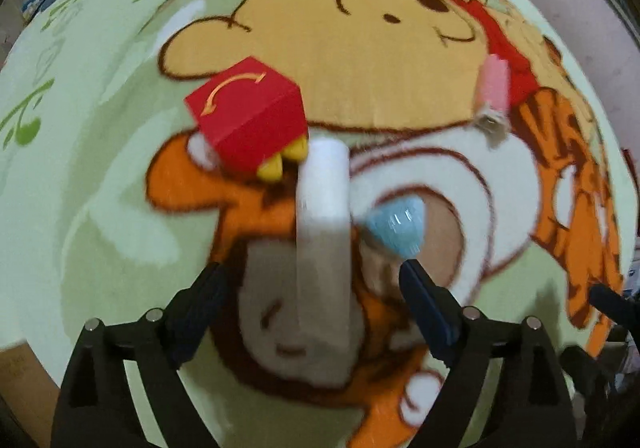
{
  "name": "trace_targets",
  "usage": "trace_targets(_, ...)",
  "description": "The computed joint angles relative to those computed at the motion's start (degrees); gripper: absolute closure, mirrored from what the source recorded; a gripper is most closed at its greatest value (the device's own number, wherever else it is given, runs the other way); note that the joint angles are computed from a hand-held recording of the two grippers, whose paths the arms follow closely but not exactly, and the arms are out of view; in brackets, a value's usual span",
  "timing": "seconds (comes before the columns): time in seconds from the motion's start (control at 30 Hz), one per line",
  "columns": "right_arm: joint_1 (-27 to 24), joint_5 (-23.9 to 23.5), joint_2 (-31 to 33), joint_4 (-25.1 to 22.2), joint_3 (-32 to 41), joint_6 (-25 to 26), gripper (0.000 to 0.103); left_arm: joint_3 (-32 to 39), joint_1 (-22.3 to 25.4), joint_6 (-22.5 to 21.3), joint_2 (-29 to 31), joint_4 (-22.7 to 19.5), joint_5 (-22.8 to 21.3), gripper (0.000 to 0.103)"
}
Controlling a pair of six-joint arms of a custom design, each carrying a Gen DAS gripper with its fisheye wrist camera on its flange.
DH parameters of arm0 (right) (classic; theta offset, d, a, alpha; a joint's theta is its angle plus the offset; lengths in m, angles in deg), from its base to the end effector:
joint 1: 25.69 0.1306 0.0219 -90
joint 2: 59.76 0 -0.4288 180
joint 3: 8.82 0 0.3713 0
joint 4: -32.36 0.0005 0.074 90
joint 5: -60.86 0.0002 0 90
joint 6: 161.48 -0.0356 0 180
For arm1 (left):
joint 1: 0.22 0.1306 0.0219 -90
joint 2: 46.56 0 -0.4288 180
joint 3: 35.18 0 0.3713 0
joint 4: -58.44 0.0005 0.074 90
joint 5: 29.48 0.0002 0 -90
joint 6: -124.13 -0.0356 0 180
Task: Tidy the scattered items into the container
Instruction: 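Grasp the white cone cup with the left tool while the right tool grasps the pink hair roller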
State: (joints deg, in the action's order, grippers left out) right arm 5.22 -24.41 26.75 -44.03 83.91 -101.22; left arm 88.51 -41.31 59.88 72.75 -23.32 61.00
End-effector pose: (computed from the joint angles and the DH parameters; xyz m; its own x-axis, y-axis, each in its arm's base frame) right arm 0.3466 0.2035 0.4958 -0.9428 0.0117 -0.3330 -0.0233 0.9946 0.1009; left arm 0.4711 -0.4119 0.4259 -0.9486 0.2508 -0.1932 0.2737 0.9564 -0.1023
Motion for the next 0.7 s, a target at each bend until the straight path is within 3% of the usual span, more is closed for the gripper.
trace_targets(0.03, -0.04, 0.07, 0.17, 0.13, 0.06, 0.11, 0.037, 0.71, 0.17, -0.10, 0.79, -0.04, 0.65, 0.014)
trace_targets(0.1, -0.08, 0.37, 0.34, 0.35, 0.08, 0.41, 0.037, 0.52, 0.41, 0.13, 0.92, 1.68, 3.13, 0.027)
trace_targets(0.17, -0.09, 0.75, 0.37, 0.56, 0.02, 0.70, 0.037, -0.85, 0.27, 0.30, -0.07, 3.63, 5.33, 0.068)
trace_targets(0.23, -0.20, 0.65, 0.54, 0.70, -0.12, 1.09, 0.037, -2.49, -0.21, 0.65, -0.91, 4.20, 5.89, 0.080)
trace_targets(0.4, -0.87, 1.63, 0.97, 1.41, -0.07, 2.21, 0.037, -9.84, -0.52, 3.35, -5.44, 7.70, 5.10, 0.081)
trace_targets(0.7, -7.99, 6.25, 8.26, 7.65, 5.22, 3.29, 0.037, -17.02, -2.14, 11.78, -11.59, 4.26, -3.38, 0.081)
